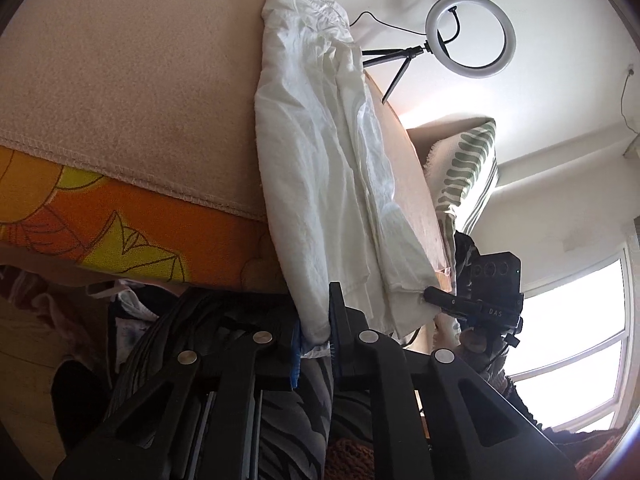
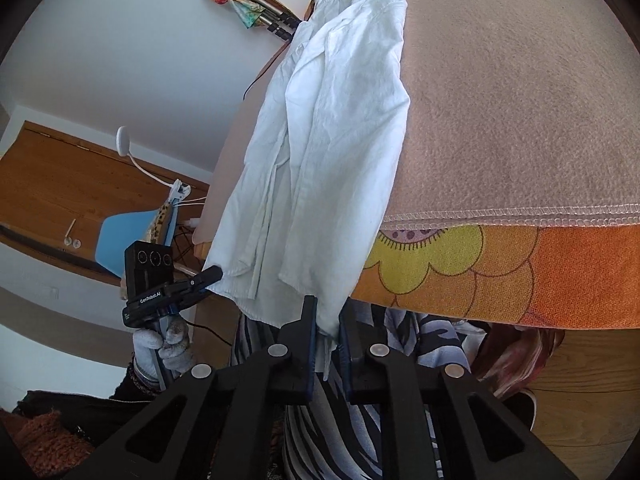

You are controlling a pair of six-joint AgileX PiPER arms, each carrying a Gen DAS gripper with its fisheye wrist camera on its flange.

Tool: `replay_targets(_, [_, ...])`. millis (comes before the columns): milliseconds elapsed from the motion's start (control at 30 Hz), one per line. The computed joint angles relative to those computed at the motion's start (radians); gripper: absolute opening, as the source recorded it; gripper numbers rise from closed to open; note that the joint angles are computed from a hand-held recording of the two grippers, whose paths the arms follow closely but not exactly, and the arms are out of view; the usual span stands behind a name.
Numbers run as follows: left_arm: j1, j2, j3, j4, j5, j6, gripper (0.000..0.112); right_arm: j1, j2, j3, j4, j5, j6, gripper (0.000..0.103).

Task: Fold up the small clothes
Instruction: 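Fold the hem end up toward the collar with both tools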

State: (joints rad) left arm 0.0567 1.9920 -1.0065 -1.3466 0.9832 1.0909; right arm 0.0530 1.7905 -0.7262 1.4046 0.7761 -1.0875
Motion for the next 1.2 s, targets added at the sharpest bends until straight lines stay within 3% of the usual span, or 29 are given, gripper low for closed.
replay_targets(300, [-0.035, 0.009, -0.171, -0.01, 0.038, -0.06, 0.008, -0.027, -0.022, -0.078, 0.041, 0.07, -0.008, 0.006])
replay_targets(567, [-0.091, 0.116, -0.444, 0.036, -0.023, -0.182, 0.008, -0.051, 0.073, -0.298, 0.015, 0.052, 0.07, 0.006])
replay_targets(733, [-0.108, 0.232, -0.635, 0.095, -0.075, -0.307, 0.008, -0.035, 0.209, -0.502, -0.06, 0.003, 0.216, 0.006])
replay_targets(967, [-0.129, 0.411, -0.916, 0.264, -0.103, -0.542, 0.008, -0.015, 0.407, -0.807, -0.304, -0.044, 0.535, 0.006])
replay_targets(1200, [-0.133, 0.469, -0.988, 0.32, -0.117, -0.622, 0.008, 0.001, 0.505, -0.966, -0.474, -0.028, 0.723, 0.006])
